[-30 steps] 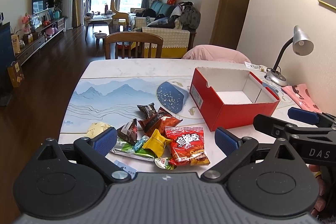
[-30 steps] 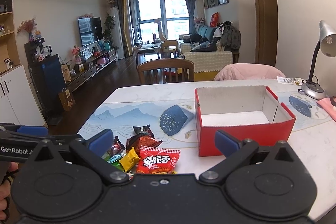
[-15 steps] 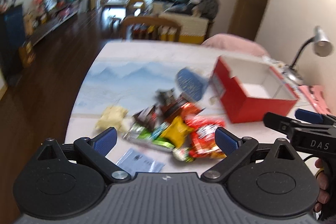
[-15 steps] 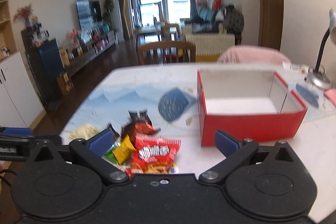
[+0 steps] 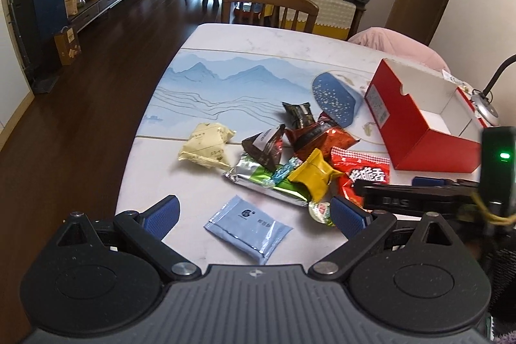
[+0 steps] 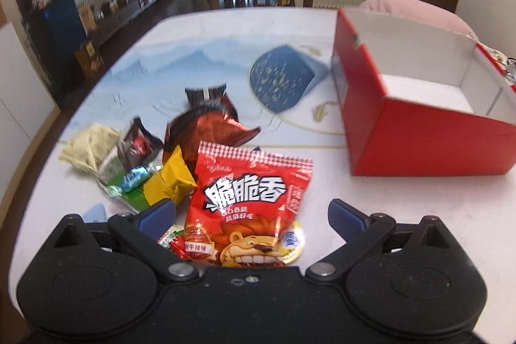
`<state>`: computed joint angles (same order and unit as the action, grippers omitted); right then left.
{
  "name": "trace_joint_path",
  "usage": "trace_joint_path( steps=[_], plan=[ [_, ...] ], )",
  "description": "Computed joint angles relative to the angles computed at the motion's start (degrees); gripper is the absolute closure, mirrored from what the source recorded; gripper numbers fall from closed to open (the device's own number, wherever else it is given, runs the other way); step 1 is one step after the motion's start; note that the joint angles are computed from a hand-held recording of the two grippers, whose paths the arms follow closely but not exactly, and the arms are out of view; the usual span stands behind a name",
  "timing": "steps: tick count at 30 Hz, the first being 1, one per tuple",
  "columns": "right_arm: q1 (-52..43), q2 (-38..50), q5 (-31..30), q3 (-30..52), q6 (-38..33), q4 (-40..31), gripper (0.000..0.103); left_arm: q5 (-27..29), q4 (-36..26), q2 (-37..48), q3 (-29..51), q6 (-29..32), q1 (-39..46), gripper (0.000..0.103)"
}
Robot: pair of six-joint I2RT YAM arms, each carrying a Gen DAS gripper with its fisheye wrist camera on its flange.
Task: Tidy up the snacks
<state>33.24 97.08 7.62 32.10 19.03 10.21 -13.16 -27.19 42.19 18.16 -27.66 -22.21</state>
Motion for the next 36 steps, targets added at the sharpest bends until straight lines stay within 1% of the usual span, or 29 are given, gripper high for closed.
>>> trace_joint_path(
  steps=[3, 7, 9, 12, 14, 18, 21, 25, 27, 31, 32, 33, 34, 36],
  plan=[
    [0.29, 4.53, 0.73, 3.02, -0.46, -0.23, 0.002, -0.31, 0.12, 0.67, -0.25, -0.17, 0.47, 0.003],
    [0.86, 7.83, 1.65, 5.98, -1.39, -1.30, 0.003, -1.35, 1.77, 2.56, -0.67, -0.36, -0.31, 0.003],
    [0.89, 9.56, 1.96, 7.51, -2.34, -1.93, 0.008, -2.75, 3.37, 3.94, -0.91, 0.00, -1.66, 0.003],
    [0.22, 9.92, 0.78, 7.57, -3.63, -1.40, 0.013, -5.36, 6.46, 6.65, -1.38, 0.73, -4.94, 0.003],
    [-0.42, 9.44, -0.30, 7.10, -4.28, -0.88, 0.016, -5.97, 9.16, 9.33, -1.58, 1.34, -6.51, 0.003],
    [-2.40, 7.83, -2.96, 6.05, -5.78, -0.80, 0.021, -4.48, 15.99, 16.18, -1.65, 2.86, -8.15, 0.003],
    [-4.71, 5.80, -5.12, 4.56, -6.86, -0.96, 0.024, -2.59, 22.59, 23.73, -1.16, 3.82, -9.22, 0.004],
    [-8.64, 2.23, -7.97, 1.72, -9.10, -1.14, 0.026, 1.80, 31.50, 33.63, -0.48, 4.53, -9.01, 0.004],
    [-10.68, 0.17, -9.42, 0.22, -10.25, -1.70, 0.027, 2.12, 34.59, 38.12, 0.51, 4.27, -9.73, 0.005],
    [-13.81, -2.83, -10.79, -2.29, -12.18, -1.80, 0.028, 2.33, 39.75, 46.47, 3.03, 3.76, -10.77, 0.011],
    [-14.44, -3.25, -11.10, -2.60, -12.67, -1.93, 0.028, 2.97, 40.45, 48.14, 3.74, 3.51, -10.49, 0.016],
    [-14.99, -3.73, -11.40, -2.99, -13.09, -1.88, 0.031, 3.83, 40.77, 49.51, 4.36, 3.08, -10.02, 0.021],
    [-15.52, -4.07, -11.81, -3.21, -13.54, -1.87, 0.033, 4.62, 40.91, 51.04, 5.12, 2.35, -9.44, 0.024],
    [-16.22, -4.74, -12.32, -3.57, -14.20, -2.07, 0.033, 5.16, 40.69, 53.38, 6.51, 0.81, -8.60, 0.036]
  ],
)
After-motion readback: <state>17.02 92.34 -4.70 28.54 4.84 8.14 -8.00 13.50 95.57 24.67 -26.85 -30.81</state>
